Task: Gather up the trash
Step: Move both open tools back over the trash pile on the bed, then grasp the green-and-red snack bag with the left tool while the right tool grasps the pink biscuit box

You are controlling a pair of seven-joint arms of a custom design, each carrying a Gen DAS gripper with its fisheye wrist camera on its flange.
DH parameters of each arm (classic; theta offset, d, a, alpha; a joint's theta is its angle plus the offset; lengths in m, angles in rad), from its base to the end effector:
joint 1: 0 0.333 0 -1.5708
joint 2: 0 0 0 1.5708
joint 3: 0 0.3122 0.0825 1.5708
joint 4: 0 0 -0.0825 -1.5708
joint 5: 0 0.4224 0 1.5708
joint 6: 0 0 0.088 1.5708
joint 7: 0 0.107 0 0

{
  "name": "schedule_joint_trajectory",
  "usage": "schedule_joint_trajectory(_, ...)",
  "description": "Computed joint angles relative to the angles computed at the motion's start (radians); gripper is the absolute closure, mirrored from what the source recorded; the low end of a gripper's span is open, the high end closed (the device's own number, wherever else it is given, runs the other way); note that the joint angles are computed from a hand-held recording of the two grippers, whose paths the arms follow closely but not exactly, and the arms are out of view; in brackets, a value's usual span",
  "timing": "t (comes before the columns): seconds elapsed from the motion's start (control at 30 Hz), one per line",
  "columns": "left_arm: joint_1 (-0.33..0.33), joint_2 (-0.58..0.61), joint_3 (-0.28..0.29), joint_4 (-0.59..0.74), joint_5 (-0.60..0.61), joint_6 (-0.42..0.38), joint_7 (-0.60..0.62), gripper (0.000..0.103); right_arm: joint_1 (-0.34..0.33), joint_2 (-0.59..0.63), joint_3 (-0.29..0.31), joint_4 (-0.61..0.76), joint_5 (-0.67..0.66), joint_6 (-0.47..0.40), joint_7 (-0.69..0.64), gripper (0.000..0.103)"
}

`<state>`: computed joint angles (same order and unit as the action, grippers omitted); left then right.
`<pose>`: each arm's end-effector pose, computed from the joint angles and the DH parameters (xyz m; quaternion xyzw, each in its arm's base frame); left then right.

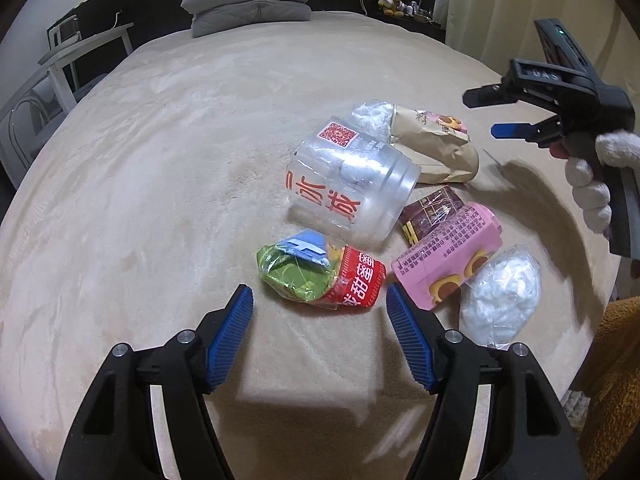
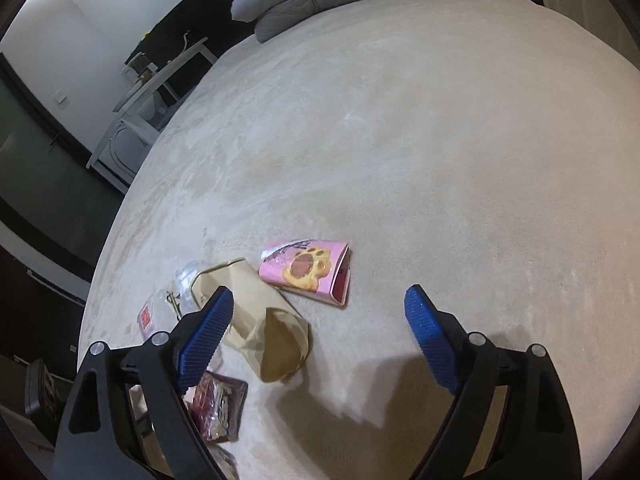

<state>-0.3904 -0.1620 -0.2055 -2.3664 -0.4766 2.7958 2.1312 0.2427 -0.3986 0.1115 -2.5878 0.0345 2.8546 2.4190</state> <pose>0.4665 -0.2925 0.4257 -0.3737 0.8738 -0.2919 0.1077 0.4529 0.1661 0.4441 -0.4752 0.8173 -0.0713 0.3180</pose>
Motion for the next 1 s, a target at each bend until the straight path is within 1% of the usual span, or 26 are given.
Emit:
schedule_joint_trajectory(0.07, -0.003, 0.009, 0.002, 0.008, -0.008, 0.001, 0.017, 0.035, -0.010, 0.043, 0.004, 0.043, -0.005, -0.042, 0.018, 0.017)
schedule_joint_trajectory(0.13, -0.003, 0.019, 0.001, 0.017, -0.009, 0.005, 0.031, 0.035, 0.003, 0.078, -0.008, 0.076, 0.011, -0.061, 0.012, 0.017)
schedule_joint_trajectory(0.17, -0.001, 0.025, 0.001, 0.022, -0.009, 0.006, 0.036, 0.035, -0.001, 0.093, -0.005, 0.093, 0.004, -0.067, 0.019, 0.017)
schedule_joint_trajectory(0.23, -0.001, 0.035, 0.002, 0.033, -0.027, -0.005, 0.056, 0.035, -0.018, 0.123, 0.014, 0.132, -0.041, -0.100, 0.049, 0.017)
schedule_joint_trajectory(0.27, 0.001, 0.040, 0.000, 0.037, -0.030, -0.005, 0.064, 0.035, -0.022, 0.138, 0.022, 0.155, -0.065, -0.136, 0.063, 0.017)
schedule_joint_trajectory(0.37, 0.006, 0.043, -0.009, 0.036, -0.024, 0.003, 0.081, 0.035, -0.023, 0.184, 0.032, 0.214, -0.133, -0.220, 0.109, 0.017)
schedule_joint_trajectory(0.47, 0.009, 0.052, -0.012, 0.040, -0.021, 0.007, 0.088, 0.035, -0.022, 0.217, 0.038, 0.256, -0.224, -0.271, 0.166, 0.018)
schedule_joint_trajectory(0.5, 0.010, 0.052, -0.012, 0.041, -0.027, 0.007, 0.093, 0.035, -0.019, 0.224, 0.038, 0.267, -0.251, -0.292, 0.189, 0.022)
schedule_joint_trajectory(0.53, 0.011, 0.054, -0.013, 0.043, -0.030, 0.007, 0.096, 0.035, -0.016, 0.229, 0.038, 0.277, -0.274, -0.317, 0.208, 0.030)
schedule_joint_trajectory(0.57, 0.011, 0.052, -0.013, 0.041, -0.036, 0.008, 0.100, 0.035, -0.012, 0.230, 0.035, 0.281, -0.290, -0.331, 0.222, 0.035)
schedule_joint_trajectory(0.6, 0.011, 0.052, -0.014, 0.041, -0.040, 0.007, 0.104, 0.035, -0.007, 0.229, 0.029, 0.279, -0.296, -0.331, 0.226, 0.039)
schedule_joint_trajectory(0.8, 0.014, 0.058, -0.020, 0.040, -0.031, 0.024, 0.108, 0.035, 0.002, 0.184, 0.013, 0.237, -0.304, -0.299, 0.231, 0.040)
schedule_joint_trajectory(1.0, 0.018, 0.075, -0.028, 0.052, -0.006, 0.034, 0.093, 0.035, 0.006, 0.119, 0.019, 0.188, -0.287, -0.292, 0.207, 0.040)
